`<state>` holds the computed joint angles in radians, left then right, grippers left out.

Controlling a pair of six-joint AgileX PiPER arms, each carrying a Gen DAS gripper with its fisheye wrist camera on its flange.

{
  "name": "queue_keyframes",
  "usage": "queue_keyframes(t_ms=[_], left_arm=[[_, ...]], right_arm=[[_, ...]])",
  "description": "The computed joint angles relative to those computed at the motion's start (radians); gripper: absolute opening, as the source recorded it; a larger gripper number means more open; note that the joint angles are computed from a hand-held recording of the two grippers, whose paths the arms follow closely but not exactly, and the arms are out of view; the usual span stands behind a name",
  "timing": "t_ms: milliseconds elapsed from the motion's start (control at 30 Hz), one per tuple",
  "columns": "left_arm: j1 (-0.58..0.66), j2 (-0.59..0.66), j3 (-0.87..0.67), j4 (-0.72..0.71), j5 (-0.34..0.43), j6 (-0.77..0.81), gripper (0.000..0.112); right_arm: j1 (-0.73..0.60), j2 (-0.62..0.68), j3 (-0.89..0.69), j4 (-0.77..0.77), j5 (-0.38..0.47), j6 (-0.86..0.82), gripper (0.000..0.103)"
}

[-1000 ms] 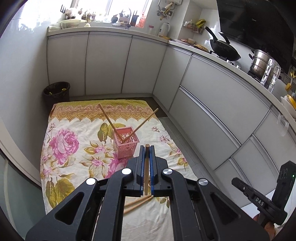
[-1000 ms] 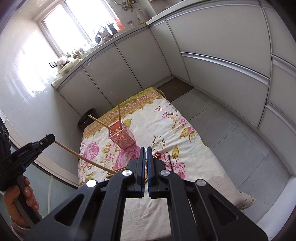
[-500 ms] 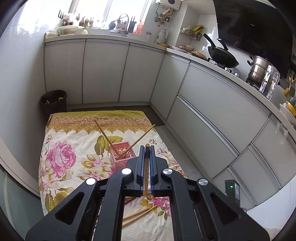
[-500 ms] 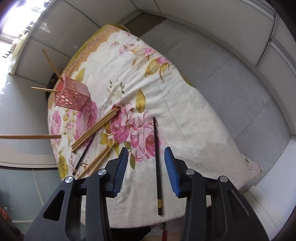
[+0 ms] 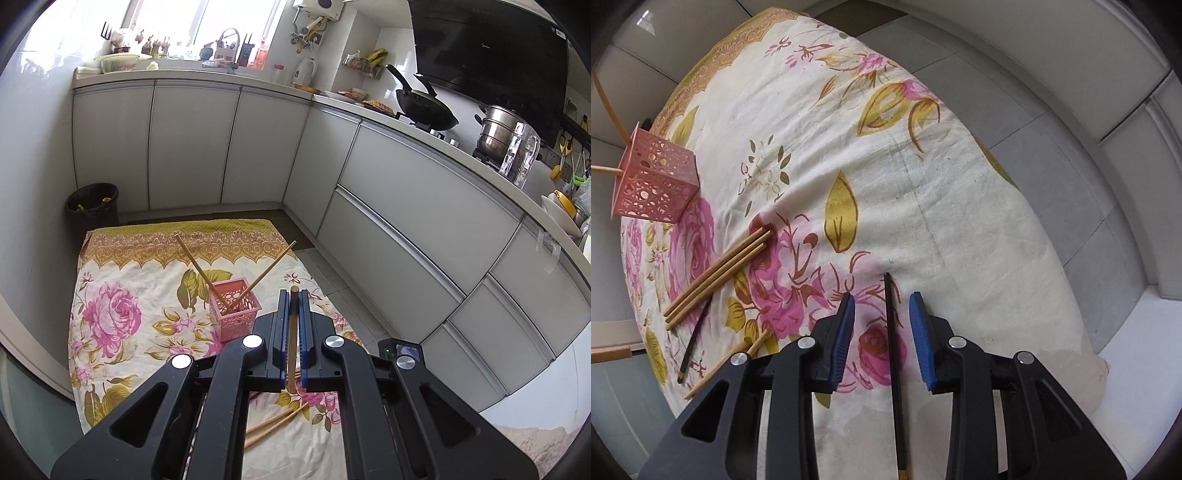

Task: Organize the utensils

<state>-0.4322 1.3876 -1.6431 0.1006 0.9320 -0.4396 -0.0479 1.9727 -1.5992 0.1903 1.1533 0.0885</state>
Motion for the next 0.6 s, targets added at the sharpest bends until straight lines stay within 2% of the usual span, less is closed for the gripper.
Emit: queue_keyframes(t_ms=[33,67,100,167,333,433,600], left_arm=[[0.003,-0.004,0.006,-0.006,-0.004,0.004,0.004],[0.006,-0.009,0.014,-0.011,-0.010,0.008,0.004],[0.006,-0.012,0.019,-0.014,-0.014,0.010,0.004],[0.010,-0.023,0.035,-0.018,-0.022,0.008,0.004],[0.011,-0.045,0.057,-0.015,-0.021,-0.003,0.004],[-0.003,-0.060,0.066,0.010,-0.017,-0.031,0.004],[-0.045,-0.087,0.079,0.066,-0.008,-0.088,0.004]], right_arm=[[0.026,-0.002,-0.001,-0.045,-0.010,0.022,0.025],[0.062,-0.005,0.002,-0.117,-0.020,0.059,0.006],[0.084,-0.011,0.014,-0.159,-0.034,0.080,0.005],[0.089,-0.020,0.031,-0.163,-0.050,0.092,0.004],[-0.048,-0.078,0.129,0.102,-0.118,-0.070,0.004],[-0.098,-0.161,0.202,0.187,-0.142,-0.155,0.004],[-0.148,-0.377,0.334,0.286,-0.200,-0.325,0.004]])
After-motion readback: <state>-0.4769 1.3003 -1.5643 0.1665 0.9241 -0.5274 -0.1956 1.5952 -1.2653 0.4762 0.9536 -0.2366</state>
